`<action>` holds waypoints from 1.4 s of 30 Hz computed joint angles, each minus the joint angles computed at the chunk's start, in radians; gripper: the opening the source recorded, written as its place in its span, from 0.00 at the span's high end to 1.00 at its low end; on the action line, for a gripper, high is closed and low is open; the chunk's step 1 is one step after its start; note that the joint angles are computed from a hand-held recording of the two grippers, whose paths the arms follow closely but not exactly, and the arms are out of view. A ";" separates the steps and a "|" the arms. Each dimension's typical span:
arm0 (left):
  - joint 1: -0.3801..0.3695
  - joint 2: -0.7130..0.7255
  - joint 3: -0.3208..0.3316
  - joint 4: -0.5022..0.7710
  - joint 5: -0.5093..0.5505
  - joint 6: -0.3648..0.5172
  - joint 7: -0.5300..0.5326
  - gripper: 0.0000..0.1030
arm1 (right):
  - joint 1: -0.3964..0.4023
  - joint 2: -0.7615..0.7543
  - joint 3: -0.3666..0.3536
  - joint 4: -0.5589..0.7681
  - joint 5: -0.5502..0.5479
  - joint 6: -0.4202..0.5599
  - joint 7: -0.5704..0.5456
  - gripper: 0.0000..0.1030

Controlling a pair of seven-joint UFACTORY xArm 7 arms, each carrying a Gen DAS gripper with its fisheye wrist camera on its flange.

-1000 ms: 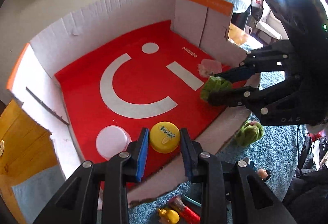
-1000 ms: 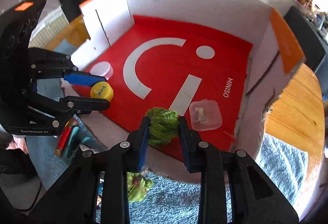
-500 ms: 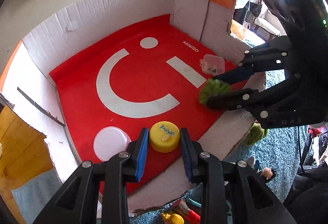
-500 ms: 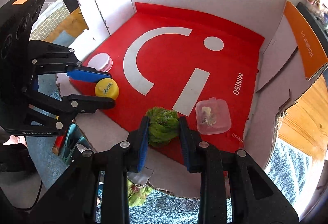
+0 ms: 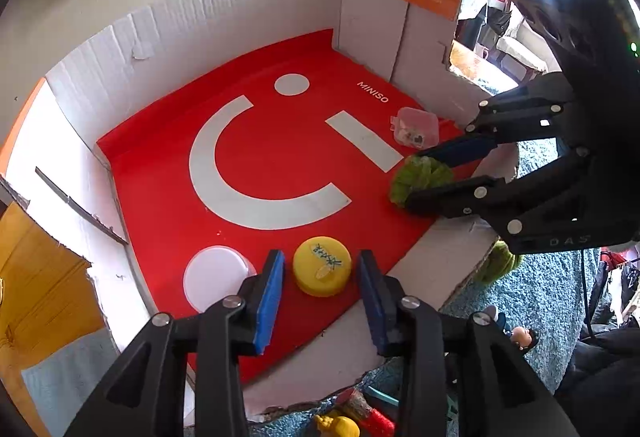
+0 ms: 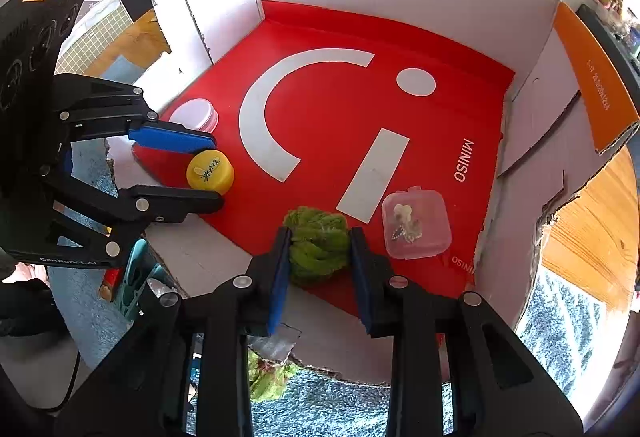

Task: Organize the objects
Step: 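Lower the yarn ball beside the clear container and open the right tool while the left tool releases the lid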

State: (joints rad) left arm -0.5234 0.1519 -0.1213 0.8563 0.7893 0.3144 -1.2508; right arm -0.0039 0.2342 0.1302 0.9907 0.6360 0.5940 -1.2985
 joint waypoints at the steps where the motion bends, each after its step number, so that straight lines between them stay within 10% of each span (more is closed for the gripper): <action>1: -0.001 0.000 0.000 -0.001 0.003 -0.001 -0.002 0.62 | 0.000 0.000 -0.001 0.001 -0.002 0.002 0.004 0.73; 26: -0.013 0.009 0.004 0.011 0.031 -0.007 -0.025 0.56 | 0.007 -0.014 -0.002 -0.009 -0.026 0.000 0.031 0.71; 31: -0.015 0.004 0.008 0.009 0.048 -0.004 -0.043 0.56 | 0.003 -0.012 0.000 -0.004 -0.011 -0.006 0.025 0.45; 42: -0.009 -0.009 0.003 0.004 0.057 -0.013 -0.056 0.55 | 0.011 -0.051 -0.010 -0.037 0.010 -0.011 -0.004 0.44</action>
State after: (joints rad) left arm -0.5322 0.1430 -0.1181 0.8599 0.8467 0.3013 -1.3063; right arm 0.0076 0.1829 0.1206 0.9537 0.6465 0.5835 -1.3021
